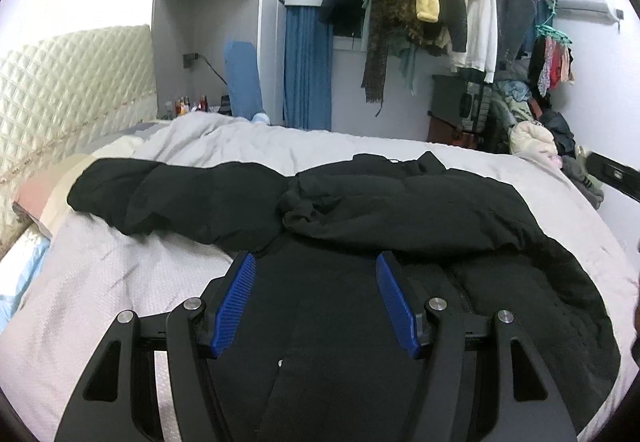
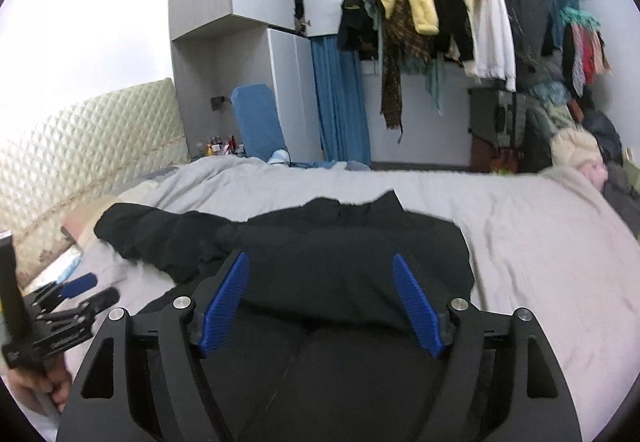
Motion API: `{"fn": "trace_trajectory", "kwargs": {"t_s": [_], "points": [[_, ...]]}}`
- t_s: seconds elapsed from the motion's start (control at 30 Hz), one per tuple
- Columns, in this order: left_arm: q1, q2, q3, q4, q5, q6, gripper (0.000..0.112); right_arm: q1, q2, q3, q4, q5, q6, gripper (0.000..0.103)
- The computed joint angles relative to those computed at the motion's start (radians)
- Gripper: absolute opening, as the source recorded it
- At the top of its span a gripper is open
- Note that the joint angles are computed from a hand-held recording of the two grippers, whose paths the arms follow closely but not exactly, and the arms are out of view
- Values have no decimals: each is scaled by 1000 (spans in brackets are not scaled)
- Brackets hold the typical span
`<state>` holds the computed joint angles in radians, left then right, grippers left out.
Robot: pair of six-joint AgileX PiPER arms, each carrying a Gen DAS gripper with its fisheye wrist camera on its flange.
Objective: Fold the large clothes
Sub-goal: 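Grasp the other sleeve cuff with the left tool and lift it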
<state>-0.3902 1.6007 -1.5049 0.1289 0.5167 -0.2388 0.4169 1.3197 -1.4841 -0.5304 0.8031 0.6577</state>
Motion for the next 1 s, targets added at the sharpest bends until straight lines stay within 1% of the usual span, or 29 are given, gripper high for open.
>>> {"fn": "trace_trajectory", "kwargs": {"t_s": [0.07,0.2,0.27,0.33,0.4,0.47,0.5,0.57,0.63,0.7,0.77,0.83,0.87,0.93,0.97,1.0], "points": [[-6,-3,7,8,1,-1,64,28,-48,41,-28,29,56,75],[-3,0,11,-13,11,20,64,136,-127,115,-134,121,189,76],[6,4,9,-47,14,47,64,205,-164,147,-193,171,253,77],[4,9,6,-40,16,37,64,275,-201,175,-229,225,312,79],[5,12,6,-50,13,42,64,335,-233,200,-267,270,369,84],[7,14,8,-50,8,47,64,425,-263,229,-341,338,448,91],[10,15,9,-52,5,51,64,461,-272,238,-372,370,482,92],[15,16,7,-73,4,67,64,501,-284,251,-408,404,511,93],[34,26,-13,-103,12,93,64,507,-278,250,-429,402,503,95],[71,50,-61,-185,45,148,64,501,-276,260,-438,386,503,103],[131,100,-156,-319,133,239,64,502,-273,272,-445,383,499,103],[190,163,-277,-400,235,286,64,490,-268,279,-432,374,483,103],[216,186,-325,-420,263,295,64,485,-269,282,-427,370,482,103],[264,229,-406,-446,295,313,65,469,-267,290,-408,354,478,103],[295,263,-463,-449,317,311,67,460,-265,293,-398,349,472,103],[325,301,-525,-455,341,305,74,447,-257,291,-384,341,462,103]]}}
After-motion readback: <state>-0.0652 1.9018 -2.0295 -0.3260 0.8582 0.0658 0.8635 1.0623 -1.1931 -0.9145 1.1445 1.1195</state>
